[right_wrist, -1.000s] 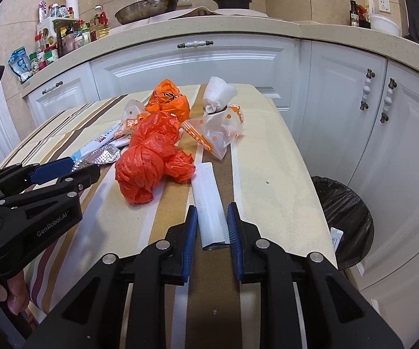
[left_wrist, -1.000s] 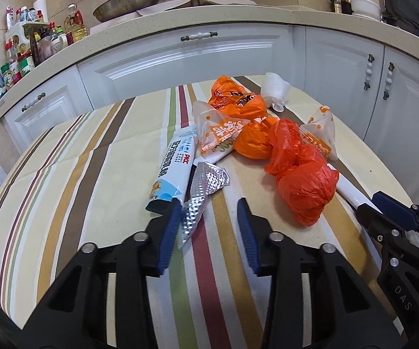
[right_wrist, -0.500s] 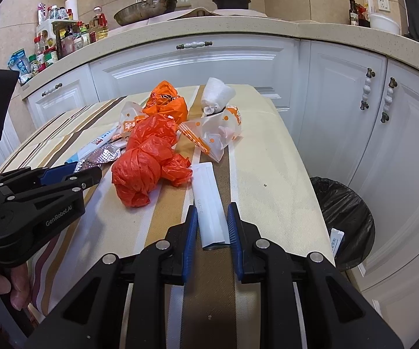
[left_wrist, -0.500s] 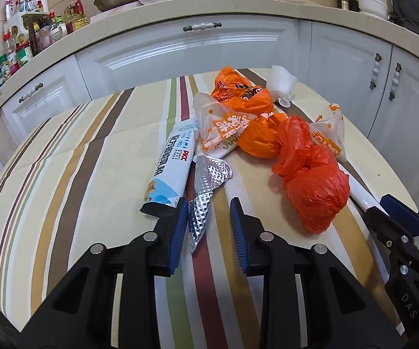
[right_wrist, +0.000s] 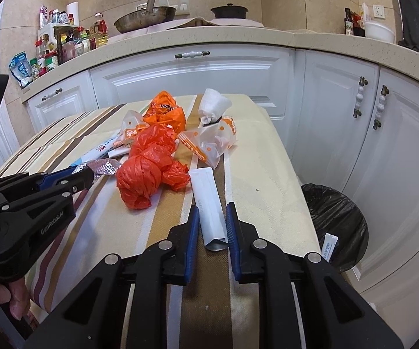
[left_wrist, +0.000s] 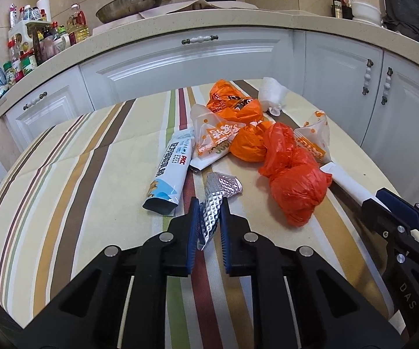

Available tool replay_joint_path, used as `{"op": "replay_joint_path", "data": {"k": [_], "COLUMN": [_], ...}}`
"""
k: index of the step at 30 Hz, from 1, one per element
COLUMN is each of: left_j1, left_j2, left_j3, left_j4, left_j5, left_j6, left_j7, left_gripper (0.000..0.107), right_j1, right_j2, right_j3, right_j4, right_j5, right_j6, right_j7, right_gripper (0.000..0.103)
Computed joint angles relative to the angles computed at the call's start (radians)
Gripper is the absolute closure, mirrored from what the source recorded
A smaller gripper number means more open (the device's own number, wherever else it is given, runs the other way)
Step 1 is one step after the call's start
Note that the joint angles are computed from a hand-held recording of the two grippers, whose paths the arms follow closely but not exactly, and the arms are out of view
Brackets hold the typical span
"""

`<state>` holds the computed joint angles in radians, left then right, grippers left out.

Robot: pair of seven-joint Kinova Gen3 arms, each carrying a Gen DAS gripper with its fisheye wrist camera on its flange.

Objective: Collect trash
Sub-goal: 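Carry both items over the black bin and open both tools to drop them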

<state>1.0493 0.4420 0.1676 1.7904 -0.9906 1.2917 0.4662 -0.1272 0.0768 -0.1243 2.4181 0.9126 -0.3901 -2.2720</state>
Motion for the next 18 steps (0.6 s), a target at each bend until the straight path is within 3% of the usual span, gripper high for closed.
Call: {"op": "replay_joint_path", "data": {"k": [18], "left_j1": [0.058], "left_j2": [-0.017], "left_j3": [0.027], "left_j4": [-0.048], "left_j5": [-0.053], "left_j6": [0.134], "left_j7": [0.046], "left_gripper": [0.094], "right_j1": [-0.036], "right_j2": [-0.090], "right_j3": [0.061], "right_j4": [0.029], "right_j5": [-0.123], "right_j6": [-0.004], "right_j7": [0.083], "right_gripper": [0.083]}}
